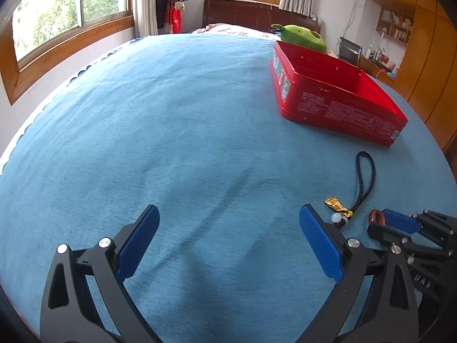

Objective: Organize jewelry
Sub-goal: 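Close the right tool on the red-brown ring and lift it, then grasp the black cord by its gold charm with the left tool and lift it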

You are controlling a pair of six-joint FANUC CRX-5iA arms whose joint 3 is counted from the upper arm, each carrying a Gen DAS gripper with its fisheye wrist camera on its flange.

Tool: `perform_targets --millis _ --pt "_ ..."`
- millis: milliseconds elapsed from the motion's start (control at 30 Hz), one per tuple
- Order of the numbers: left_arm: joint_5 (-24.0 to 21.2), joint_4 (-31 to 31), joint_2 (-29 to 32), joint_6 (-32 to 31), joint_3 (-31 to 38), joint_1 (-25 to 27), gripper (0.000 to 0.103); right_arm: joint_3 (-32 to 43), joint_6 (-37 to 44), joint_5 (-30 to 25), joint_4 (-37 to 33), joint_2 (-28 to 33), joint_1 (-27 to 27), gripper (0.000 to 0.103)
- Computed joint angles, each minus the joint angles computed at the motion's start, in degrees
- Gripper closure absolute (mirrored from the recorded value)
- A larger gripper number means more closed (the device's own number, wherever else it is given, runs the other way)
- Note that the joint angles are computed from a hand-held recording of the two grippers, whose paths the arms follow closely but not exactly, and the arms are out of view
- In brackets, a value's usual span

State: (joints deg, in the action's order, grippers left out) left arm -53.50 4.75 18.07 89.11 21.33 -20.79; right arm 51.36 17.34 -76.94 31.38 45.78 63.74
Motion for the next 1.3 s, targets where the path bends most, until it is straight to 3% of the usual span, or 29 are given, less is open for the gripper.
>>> perform_targets --millis 200,400,933,1033,1100,1300 --pt "-2.29 1.01 1.61 -2.3 2.54 -1.71 0.005 -13.0 -8.29 2.99 2.39 -7.72 -0.04 0.072" --pt "-5.58 0.02 4.48 -3.7 6.54 -4.63 0.005 -21.07 -12.9 4.51 3.7 -12.69 0.09 0.072" --pt "-12.93 -0.79 11.64 -6.73 15.56 -8.62 0.009 -30.93 -15.88 11.45 5.35 -18.6 -0.49 0.072" --pt "-12.81 -0.26 11.71 -7.35 15.74 -8.73 0.028 -31.63 -16.27 12.09 5.47 -19.04 -0.53 0.072" --pt "-12.87 0.71 11.75 -8.58 15.74 -8.8 0.047 -32.21 -16.54 12.48 5.56 -19.38 -0.5 0.072" --pt "-12.61 3.72 11.68 -11.5 14.99 -8.61 0.082 -33.69 -17.46 12.94 6.13 -20.34 -0.3 0.072"
